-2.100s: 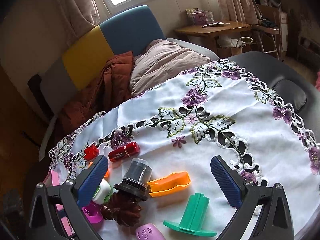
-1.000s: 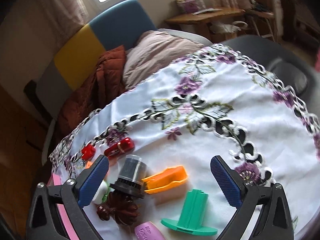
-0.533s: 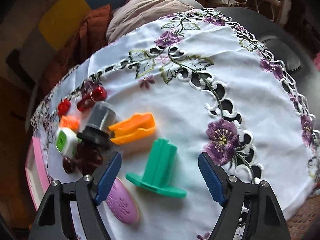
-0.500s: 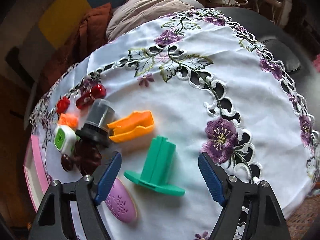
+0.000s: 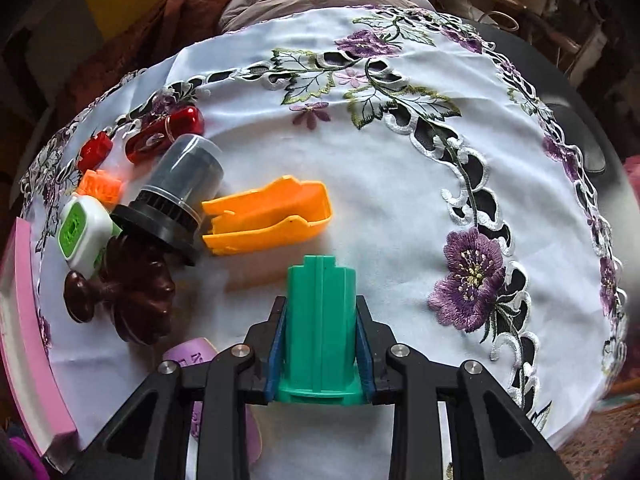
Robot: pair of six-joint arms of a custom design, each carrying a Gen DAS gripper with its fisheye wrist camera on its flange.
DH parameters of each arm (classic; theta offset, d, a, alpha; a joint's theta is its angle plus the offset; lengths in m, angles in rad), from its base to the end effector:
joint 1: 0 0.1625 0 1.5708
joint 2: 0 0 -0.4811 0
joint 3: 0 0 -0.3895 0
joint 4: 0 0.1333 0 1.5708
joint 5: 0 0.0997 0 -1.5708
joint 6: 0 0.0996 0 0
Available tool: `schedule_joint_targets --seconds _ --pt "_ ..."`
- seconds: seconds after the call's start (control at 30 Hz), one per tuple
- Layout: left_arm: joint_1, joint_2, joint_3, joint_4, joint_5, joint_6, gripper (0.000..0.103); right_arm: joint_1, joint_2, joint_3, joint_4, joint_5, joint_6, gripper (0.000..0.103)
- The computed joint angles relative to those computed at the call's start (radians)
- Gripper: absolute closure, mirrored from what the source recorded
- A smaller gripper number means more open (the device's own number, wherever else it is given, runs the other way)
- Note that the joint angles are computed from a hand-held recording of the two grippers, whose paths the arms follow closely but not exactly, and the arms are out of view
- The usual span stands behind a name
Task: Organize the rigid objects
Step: 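Lower the magenta cup into the tray and open the left tool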
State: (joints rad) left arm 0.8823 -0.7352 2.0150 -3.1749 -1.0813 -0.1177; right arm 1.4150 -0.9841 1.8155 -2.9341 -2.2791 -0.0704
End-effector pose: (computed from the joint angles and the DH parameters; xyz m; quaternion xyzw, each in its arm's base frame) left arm -0.2365 -0.5709 0.0605 0.2320 0.9298 -0.2379 0.1585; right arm -0.0337 -0.6558 0.2607 -0.1297 -0.9003 0.2072 0.3603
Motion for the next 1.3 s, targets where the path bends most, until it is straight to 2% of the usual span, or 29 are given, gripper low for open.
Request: schedule_joint_targets --seconds 0.17,0.3,0.47,0.7,0.97,1.07,1.3 --pt "0.049 -0.038 -0.002 0.006 0.069 -0.044 0.057 0.004 0.003 0.001 -0.012 -0.029 -0.039 0.07" --pt "0.107 -0.061 -0.046 0.054 0.122 -0.08 0.057 0.01 0.015 0.0 -0.036 -0.042 -0.059 0.07" --pt "0.155 -0.04 -0.135 0.106 0.21 -0.034 0.057 0.016 0.024 0.005 -0.068 -0.062 -0.093 0.07" --pt "0.2 0.005 -0.244 0.167 0.264 -0.004 0.057 0.027 0.047 0.006 -0.113 -0.094 -0.149 0.071" --pt "0.232 0.058 -0.344 0.221 0.344 0.006 0.057 0.03 0.052 0.005 -0.128 -0.107 -0.182 0.071" --pt "0.233 0.061 -0.355 0.247 0.37 -0.012 0.045 0.031 0.054 0.005 -0.131 -0.109 -0.187 0.071" --pt "0.177 0.015 -0.228 0.067 0.43 0.0 0.04 0.034 0.059 0.004 -0.141 -0.119 -0.205 0.071"
